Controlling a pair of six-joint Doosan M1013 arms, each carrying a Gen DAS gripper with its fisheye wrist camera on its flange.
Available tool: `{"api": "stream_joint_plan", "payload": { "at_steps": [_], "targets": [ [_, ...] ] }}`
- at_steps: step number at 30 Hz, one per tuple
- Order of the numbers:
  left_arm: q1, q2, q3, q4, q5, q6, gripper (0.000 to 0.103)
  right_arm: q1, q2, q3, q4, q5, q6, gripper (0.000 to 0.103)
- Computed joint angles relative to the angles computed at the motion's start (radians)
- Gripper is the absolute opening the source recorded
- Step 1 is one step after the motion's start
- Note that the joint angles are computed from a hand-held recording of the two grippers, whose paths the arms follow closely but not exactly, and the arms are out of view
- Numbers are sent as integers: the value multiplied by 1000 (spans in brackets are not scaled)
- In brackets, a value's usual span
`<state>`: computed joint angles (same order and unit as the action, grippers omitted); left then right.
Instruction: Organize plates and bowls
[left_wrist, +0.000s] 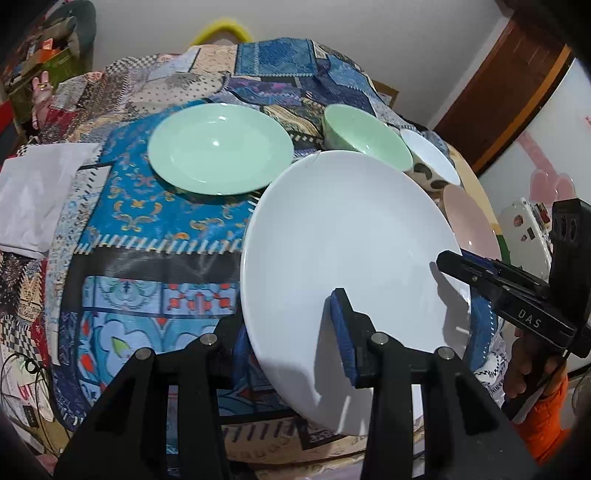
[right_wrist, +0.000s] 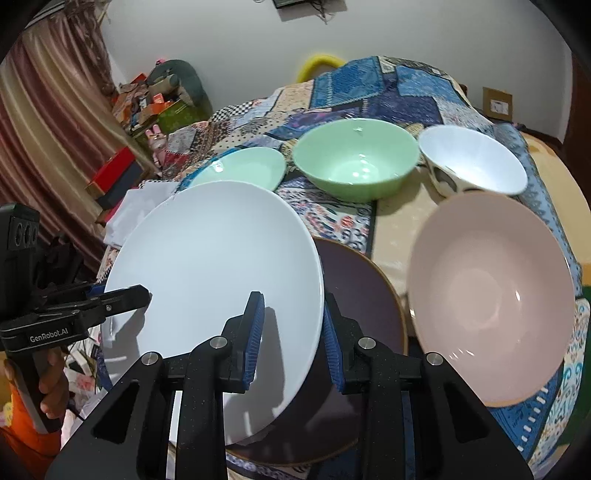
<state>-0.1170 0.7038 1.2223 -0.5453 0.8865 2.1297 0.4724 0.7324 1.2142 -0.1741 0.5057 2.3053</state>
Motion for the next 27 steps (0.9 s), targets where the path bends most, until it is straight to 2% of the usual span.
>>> {"api": "stream_joint_plan", "payload": {
  "at_steps": [16,27],
  "targets": [
    [-31,36,-24,33,49,-21,41,-11,-18,57,14,9,57,28],
    [-32,62,-52,29,78,-34,44,-9,-20,65,-4,15,94,28]
  ]
}}
